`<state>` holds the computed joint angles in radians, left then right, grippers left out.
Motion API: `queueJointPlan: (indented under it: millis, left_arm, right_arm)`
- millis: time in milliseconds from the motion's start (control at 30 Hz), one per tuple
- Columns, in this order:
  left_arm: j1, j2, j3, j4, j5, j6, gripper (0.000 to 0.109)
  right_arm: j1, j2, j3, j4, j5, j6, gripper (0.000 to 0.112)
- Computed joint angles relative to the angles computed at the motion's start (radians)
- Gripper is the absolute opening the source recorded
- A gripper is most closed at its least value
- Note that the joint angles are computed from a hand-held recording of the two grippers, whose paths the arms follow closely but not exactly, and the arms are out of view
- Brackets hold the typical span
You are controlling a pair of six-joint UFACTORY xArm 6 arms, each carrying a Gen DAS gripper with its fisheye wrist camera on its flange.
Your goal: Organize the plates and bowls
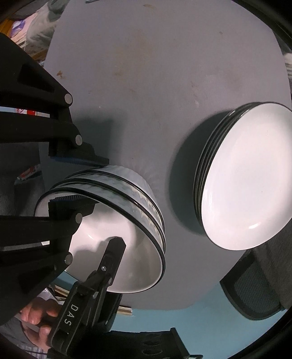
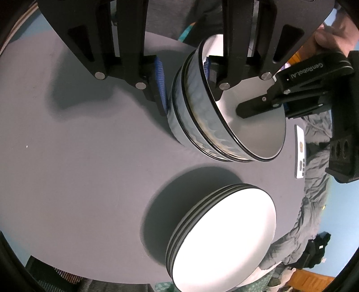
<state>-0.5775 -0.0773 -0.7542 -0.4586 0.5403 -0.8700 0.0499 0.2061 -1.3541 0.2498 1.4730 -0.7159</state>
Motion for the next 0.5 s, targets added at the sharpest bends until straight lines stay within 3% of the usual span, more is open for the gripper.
queueJointPlan:
  millis: [300, 500]
  left_arm:
    - [-0.002, -0.010, 0.009, -0.014, -0.003, 0.033, 0.024]
    - [-0.004, -0.015, 0.008, 0.010, 0.010, 0.011, 0.021]
  right_arm:
    - [0.012, -0.034, 0.036, -0.016, -0.038, 0.003, 0.030]
    - [0.013, -0.073, 0.078, -0.025, -0.081, 0.009, 0.021]
